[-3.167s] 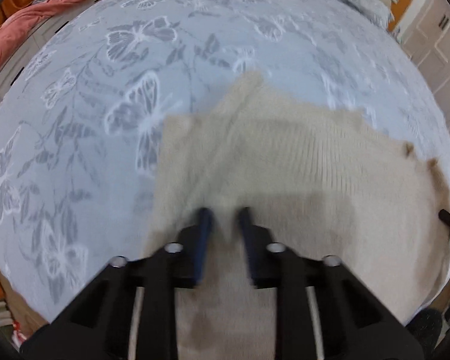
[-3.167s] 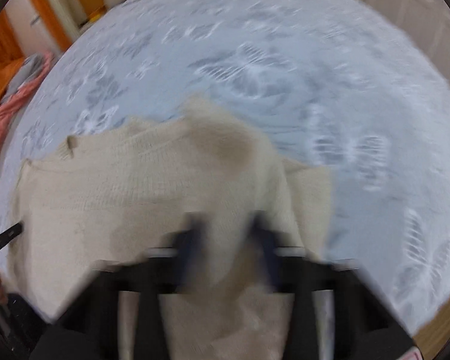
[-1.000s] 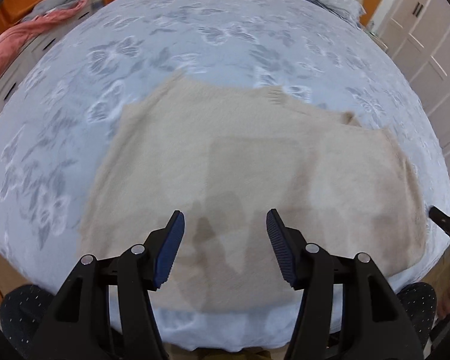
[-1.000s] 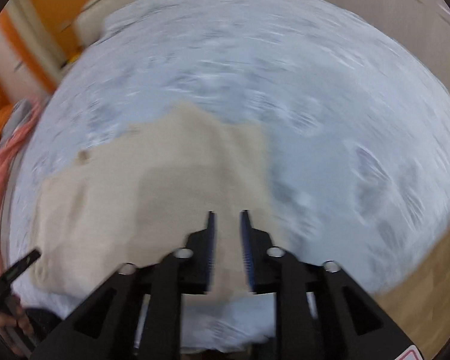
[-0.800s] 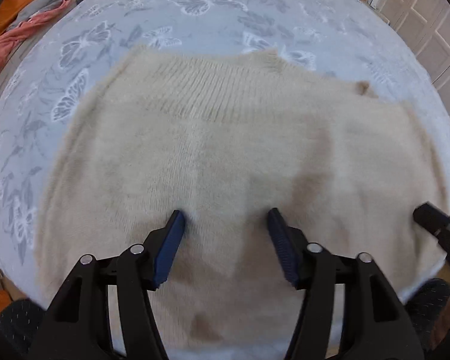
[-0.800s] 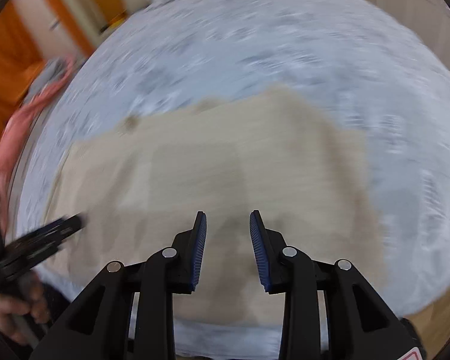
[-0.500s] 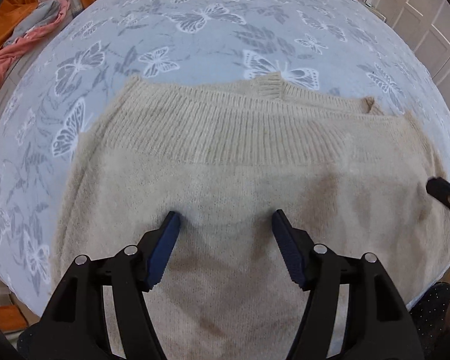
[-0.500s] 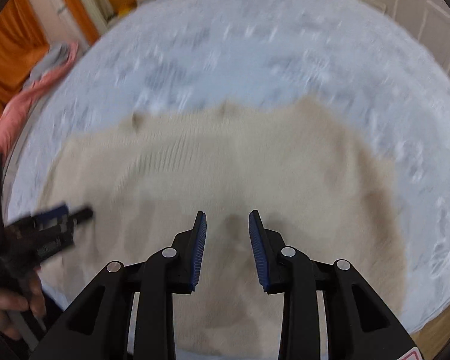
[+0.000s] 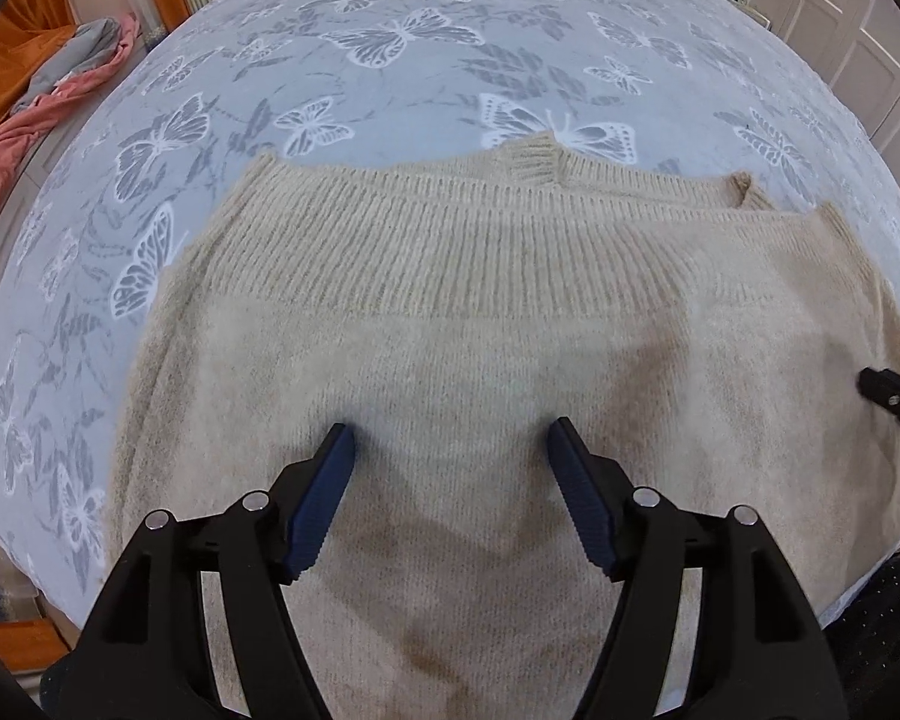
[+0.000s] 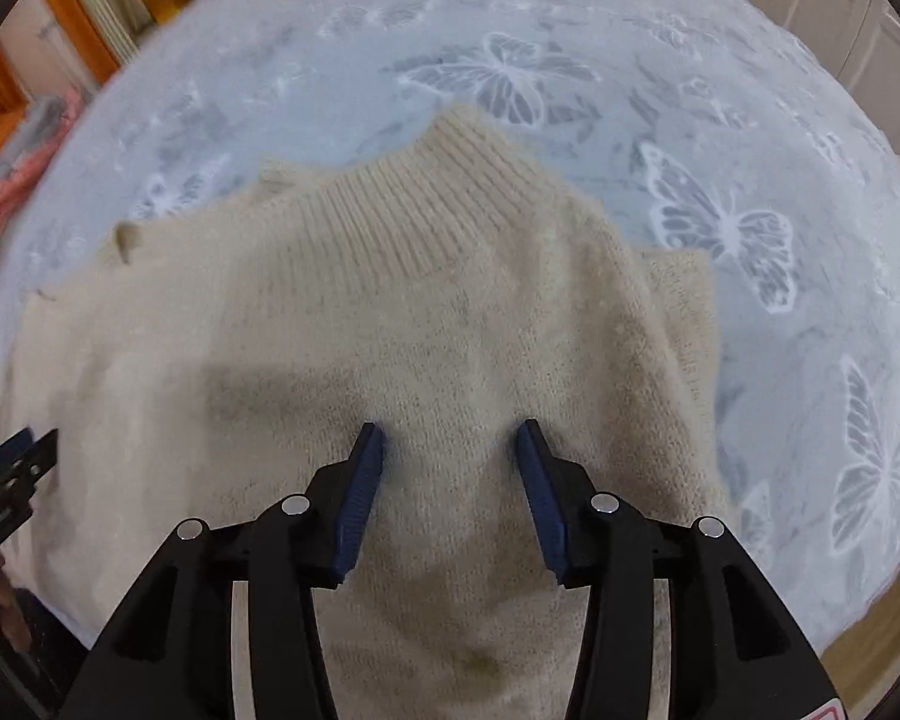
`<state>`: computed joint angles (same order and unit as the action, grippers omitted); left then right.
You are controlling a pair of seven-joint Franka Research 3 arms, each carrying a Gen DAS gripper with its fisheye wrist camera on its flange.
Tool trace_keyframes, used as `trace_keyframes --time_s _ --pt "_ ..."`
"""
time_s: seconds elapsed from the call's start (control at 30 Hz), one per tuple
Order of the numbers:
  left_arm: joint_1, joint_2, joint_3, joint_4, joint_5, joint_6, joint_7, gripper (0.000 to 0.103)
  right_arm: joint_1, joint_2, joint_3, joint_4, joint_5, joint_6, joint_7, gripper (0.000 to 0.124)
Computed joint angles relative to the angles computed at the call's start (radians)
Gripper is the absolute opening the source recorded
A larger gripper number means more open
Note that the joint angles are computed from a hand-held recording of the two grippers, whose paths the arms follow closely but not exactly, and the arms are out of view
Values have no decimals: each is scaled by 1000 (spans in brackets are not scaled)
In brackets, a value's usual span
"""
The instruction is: Fold small clothes
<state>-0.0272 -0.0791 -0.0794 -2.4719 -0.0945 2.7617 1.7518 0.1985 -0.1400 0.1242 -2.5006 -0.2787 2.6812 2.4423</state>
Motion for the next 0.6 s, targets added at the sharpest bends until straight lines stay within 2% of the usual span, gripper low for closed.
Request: trace_keyframes --time_s 0.07,0.13,0.2,0.27,0.33,0.37,0.4,0.43,0.5,0.57,0.6 --pt "-3 -16 10 -10 -52 -10 26 65 -7 -45 9 -6 -20 -30 35 45" --pt "-10 -50 30 -36 -139 -20 65 65 -27 -88 27 -39 -60 6 102 47" --pt "-12 -89 55 -67 -200 -26 91 65 -36 -108 38 -69 -47 -1 122 48" --pt "-2 -132 81 -100 -225 -36 98 65 -21 -95 14 -99 26 -25 69 47" --pt "-1 -183 133 -134 -291 -38 136 65 -27 -142 18 -151 38 27 64 47" --pt "-3 -203 160 -146 -331 -44 154 65 -33 -165 26 -159 44 17 62 47" --pt "-2 -221 191 -157 -376 -54 168 70 -41 -205 42 -170 43 -6 74 49" --pt "14 -238 221 -168 -416 -69 159 74 -49 -251 60 -188 41 -25 92 56" --pt "65 -245 228 -183 -417 -72 100 76 -59 -332 85 -228 55 -57 118 70" --pt "116 -222 219 -182 -367 -88 37 76 -43 -413 83 -288 118 -84 139 74" --pt "119 -213 225 -179 -377 -109 33 76 -34 -426 75 -305 154 -91 138 75"
